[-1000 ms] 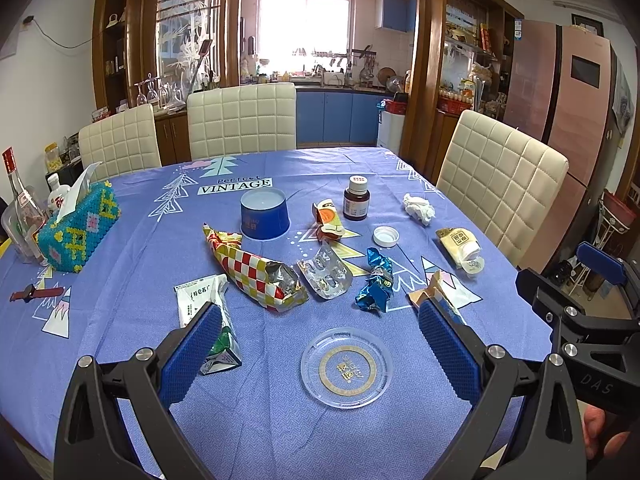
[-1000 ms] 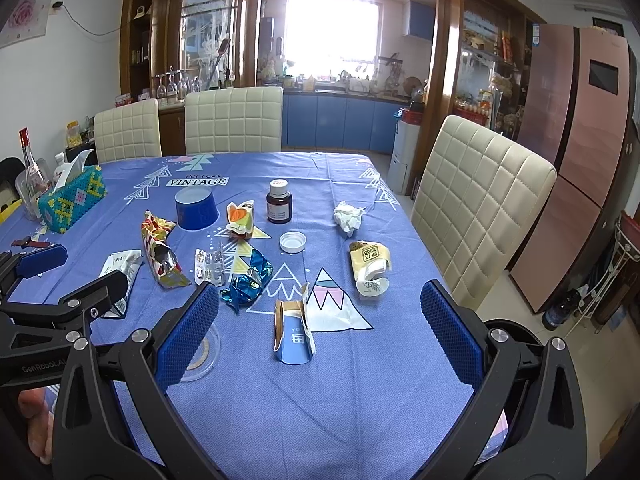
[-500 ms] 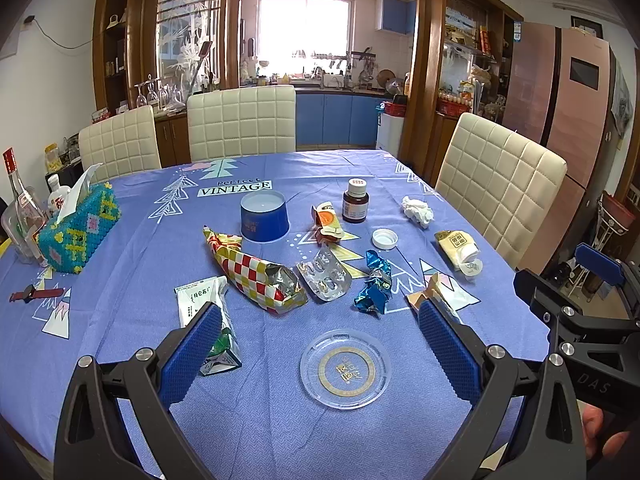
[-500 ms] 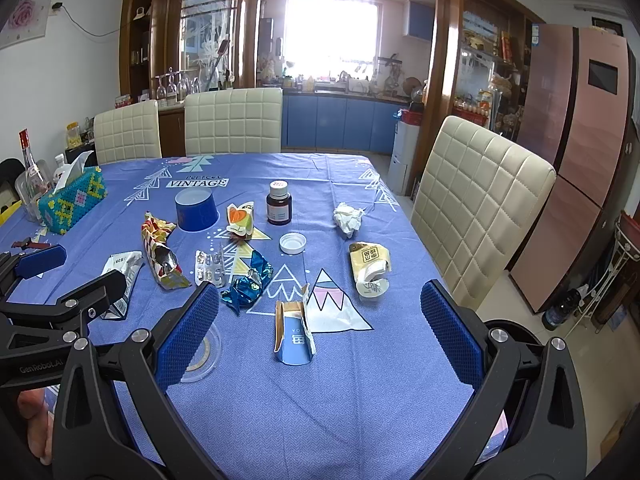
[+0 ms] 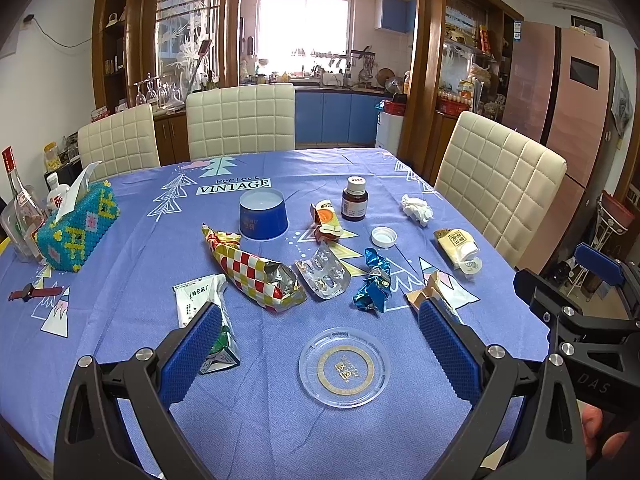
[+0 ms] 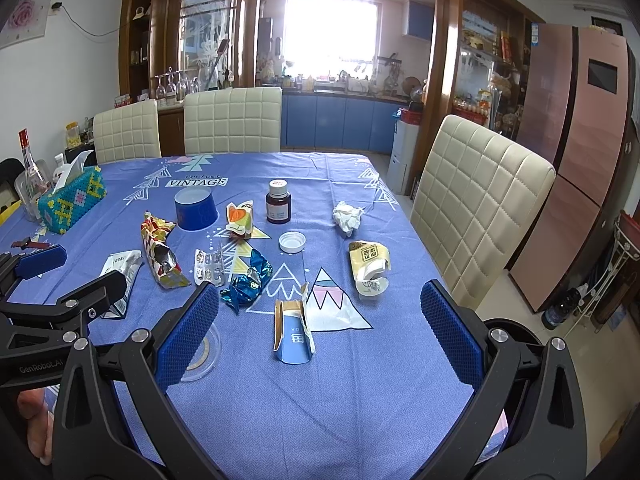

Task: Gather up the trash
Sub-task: 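Reach the left gripper to the green-and-white bag while the right reaches the torn blue cup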

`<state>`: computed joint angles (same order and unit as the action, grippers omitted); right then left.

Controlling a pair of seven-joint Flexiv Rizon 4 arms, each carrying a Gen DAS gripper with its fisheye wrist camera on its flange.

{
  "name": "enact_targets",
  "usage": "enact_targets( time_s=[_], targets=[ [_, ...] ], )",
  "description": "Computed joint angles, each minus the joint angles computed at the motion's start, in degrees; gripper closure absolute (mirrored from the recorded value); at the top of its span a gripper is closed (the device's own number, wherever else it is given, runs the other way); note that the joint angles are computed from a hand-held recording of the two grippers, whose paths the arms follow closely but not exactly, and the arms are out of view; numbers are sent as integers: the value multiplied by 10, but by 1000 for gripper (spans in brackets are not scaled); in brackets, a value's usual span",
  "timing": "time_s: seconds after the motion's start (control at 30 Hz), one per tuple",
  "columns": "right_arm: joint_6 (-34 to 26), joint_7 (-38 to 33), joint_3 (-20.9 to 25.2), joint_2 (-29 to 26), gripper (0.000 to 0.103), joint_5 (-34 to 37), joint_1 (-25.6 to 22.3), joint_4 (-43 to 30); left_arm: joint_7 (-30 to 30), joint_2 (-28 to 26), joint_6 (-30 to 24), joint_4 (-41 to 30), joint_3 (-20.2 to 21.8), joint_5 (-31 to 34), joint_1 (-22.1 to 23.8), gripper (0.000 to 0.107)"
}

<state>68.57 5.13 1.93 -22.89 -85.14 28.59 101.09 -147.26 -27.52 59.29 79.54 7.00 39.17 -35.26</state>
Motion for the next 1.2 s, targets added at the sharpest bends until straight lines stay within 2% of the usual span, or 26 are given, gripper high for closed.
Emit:
enact_targets(
  time_s=[0.43, 0.57, 0.67, 0.9, 1.07, 1.2],
  targets=[
    [1, 0, 0, -1, 3, -1, 0, 0, 7, -5, 1, -1, -1, -9, 4, 11],
    [-5, -16, -1, -11, 3, 16, 2, -4, 8, -12, -11, 2, -5, -35, 16, 11],
    [-2, -58, 2, -31, 3, 77, -1, -11, -2, -19, -28, 5, 0, -49, 21, 11],
    [8, -204, 27, -98, 3, 280, -6, -43, 5, -47, -56, 11, -3, -91, 46, 11],
    [9, -269, 22, -126, 3, 351, 8, -68, -3, -59, -53, 5, 8, -100, 53, 11],
    [1, -326, 26, -153, 3, 414, 13, -101, 23, -79, -64, -26, 4, -120, 65, 11]
  ],
)
